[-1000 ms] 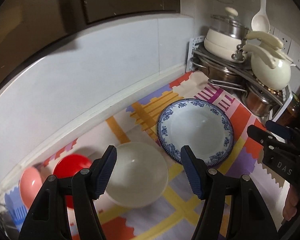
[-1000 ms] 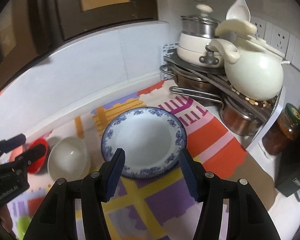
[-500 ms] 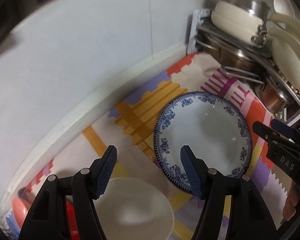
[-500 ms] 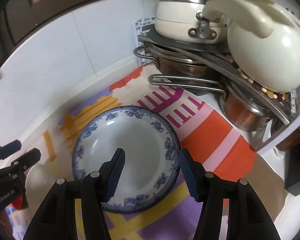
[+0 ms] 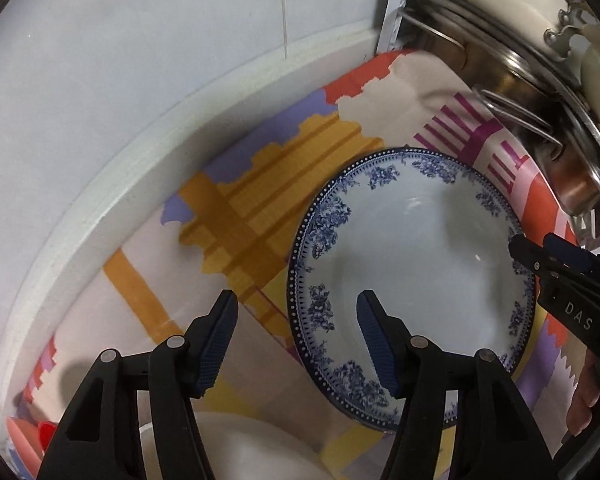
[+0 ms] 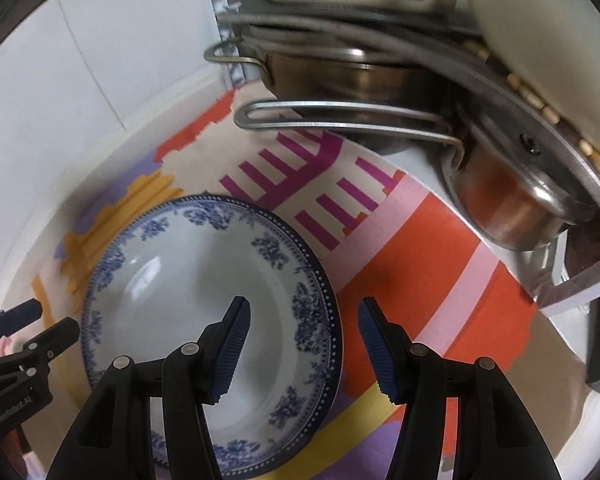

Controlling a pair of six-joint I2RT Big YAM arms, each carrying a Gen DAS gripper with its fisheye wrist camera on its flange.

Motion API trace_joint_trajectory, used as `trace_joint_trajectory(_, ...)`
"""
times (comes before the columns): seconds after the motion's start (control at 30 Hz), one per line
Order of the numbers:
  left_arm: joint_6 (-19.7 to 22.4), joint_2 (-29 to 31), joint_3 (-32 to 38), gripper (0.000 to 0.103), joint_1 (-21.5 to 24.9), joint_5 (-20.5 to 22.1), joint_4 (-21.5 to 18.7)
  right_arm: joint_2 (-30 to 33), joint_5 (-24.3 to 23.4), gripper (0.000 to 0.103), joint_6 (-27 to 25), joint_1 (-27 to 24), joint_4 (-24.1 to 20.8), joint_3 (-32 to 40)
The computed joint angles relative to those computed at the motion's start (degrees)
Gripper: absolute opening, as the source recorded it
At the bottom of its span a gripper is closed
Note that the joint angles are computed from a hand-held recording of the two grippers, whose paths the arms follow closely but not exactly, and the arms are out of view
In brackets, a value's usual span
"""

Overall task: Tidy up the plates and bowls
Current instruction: 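Close both grippers on the rim of the blue-and-white plate, then lift the blue-and-white plate with both grippers and carry it toward the sink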

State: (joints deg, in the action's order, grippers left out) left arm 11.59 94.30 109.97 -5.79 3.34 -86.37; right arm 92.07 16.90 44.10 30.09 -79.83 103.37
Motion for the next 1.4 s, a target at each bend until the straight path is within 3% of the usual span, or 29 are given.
trace_joint_trajectory(0.23, -1.2, 1.6, 0.6, 0.059, -0.2, 0.5, -0.6, 0.7, -1.2, 0.057, -0.7, -1.0, -0.2, -0.8)
trace_joint_trajectory(0.53, -2.5, 3.8, 2.1, 0.046, -0.3, 2.6, -2.6, 1.3, -2.4, 0.056, -1.6, -1.5, -0.3, -1.1)
trace_joint_trajectory(0.67, -2.2, 3.3, 1.4, 0.042, -0.7, 2.0, -1.7, 1.2, -3.4, 0.048, -1.6, -1.8, 0.2, -1.7)
trace_joint_trajectory(0.9, -2.9, 4.2, 1.7, 0.036, -1.6, 1.3, -2.0, 0.6, -4.7, 0.043, -1.6, -2.0, 1.8, -3.0)
trace_joint_trajectory(1.4, -5.2, 2.3, -1.4, 0.034, 0.1, 2.7, -0.8, 0.4, -4.0, 0.038, -2.8, -1.1, 2.2, -3.2)
